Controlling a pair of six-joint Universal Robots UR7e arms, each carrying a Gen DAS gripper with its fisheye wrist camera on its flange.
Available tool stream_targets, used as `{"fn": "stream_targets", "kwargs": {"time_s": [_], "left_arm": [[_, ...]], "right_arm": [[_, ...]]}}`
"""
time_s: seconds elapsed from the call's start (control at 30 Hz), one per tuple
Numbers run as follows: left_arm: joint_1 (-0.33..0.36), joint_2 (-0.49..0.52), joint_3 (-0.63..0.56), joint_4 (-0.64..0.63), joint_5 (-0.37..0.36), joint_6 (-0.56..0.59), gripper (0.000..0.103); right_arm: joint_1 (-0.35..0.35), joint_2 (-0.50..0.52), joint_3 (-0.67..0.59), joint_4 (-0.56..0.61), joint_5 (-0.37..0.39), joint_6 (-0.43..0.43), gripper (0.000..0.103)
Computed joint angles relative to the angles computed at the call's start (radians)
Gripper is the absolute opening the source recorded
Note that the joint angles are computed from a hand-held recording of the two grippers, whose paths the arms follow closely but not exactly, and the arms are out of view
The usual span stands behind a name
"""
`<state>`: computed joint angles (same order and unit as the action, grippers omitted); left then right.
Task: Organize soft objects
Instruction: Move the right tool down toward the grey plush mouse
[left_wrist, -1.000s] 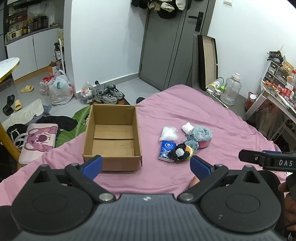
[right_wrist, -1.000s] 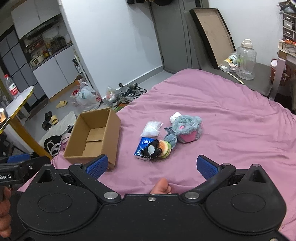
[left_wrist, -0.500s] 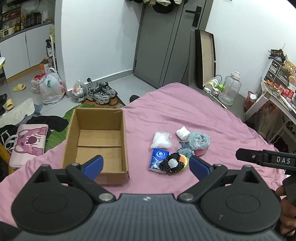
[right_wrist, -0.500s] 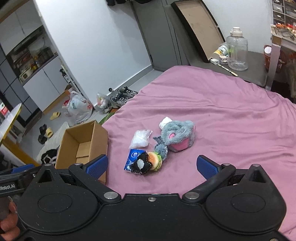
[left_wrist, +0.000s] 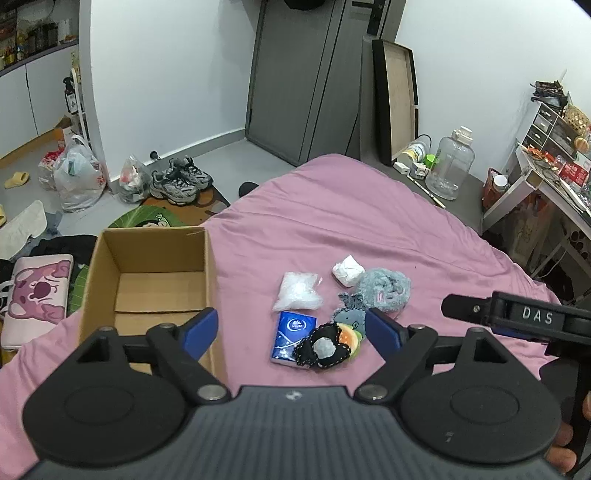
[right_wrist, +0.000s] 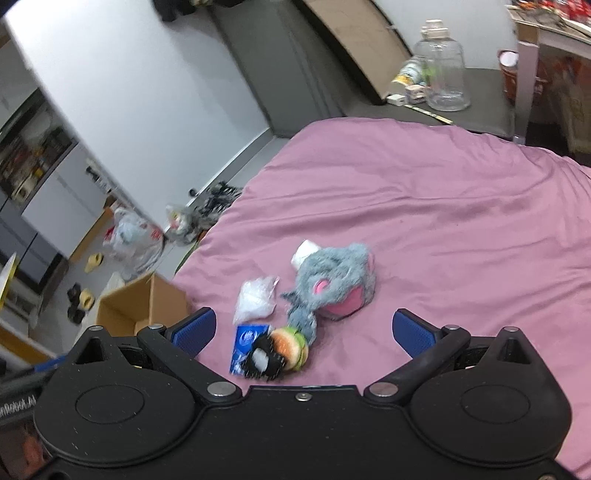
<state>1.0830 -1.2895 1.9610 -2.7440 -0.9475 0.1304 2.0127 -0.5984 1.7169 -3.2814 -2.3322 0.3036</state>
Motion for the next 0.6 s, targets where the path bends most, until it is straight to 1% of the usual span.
{"fn": "stream_targets", "kwargs": {"time_s": [0.07,0.17,0.33,0.43,0.5,0.53,0.6], "left_arm": [[0.006,0.022,-0.021,0.015,-0.011,-0.013,0.081],[0.016,0.054,-0.049,0.033,-0.023,-0.029,0.074],[0.028,0.121,-0.105,0.060,-0.035,-0.046,0.067],[0.035,0.158,-0.131,0.058,-0.047,-0.044,0.062],[0.040,0.182,-0.149,0.058,-0.054,-0.045,0.057],[0.044,0.196,-0.161,0.059,-0.057,-0.048,0.056],[0.053,0.220,-0.184,0.066,-0.068,-0.059,0.053]], "right_arm": [[-0.011,0.009,-0.016,0.005,-0.012,0.026,0.099],[-0.034,0.017,-0.023,-0.011,0.003,0.086,0.090],[-0.064,0.037,-0.042,-0.008,0.004,0.159,0.081],[-0.085,0.047,-0.046,-0.021,0.019,0.186,0.076],[-0.100,0.055,-0.050,-0.051,0.039,0.190,0.072],[-0.106,0.059,-0.054,-0.054,0.044,0.193,0.069],[-0.119,0.067,-0.063,-0.053,0.054,0.199,0.066]]}}
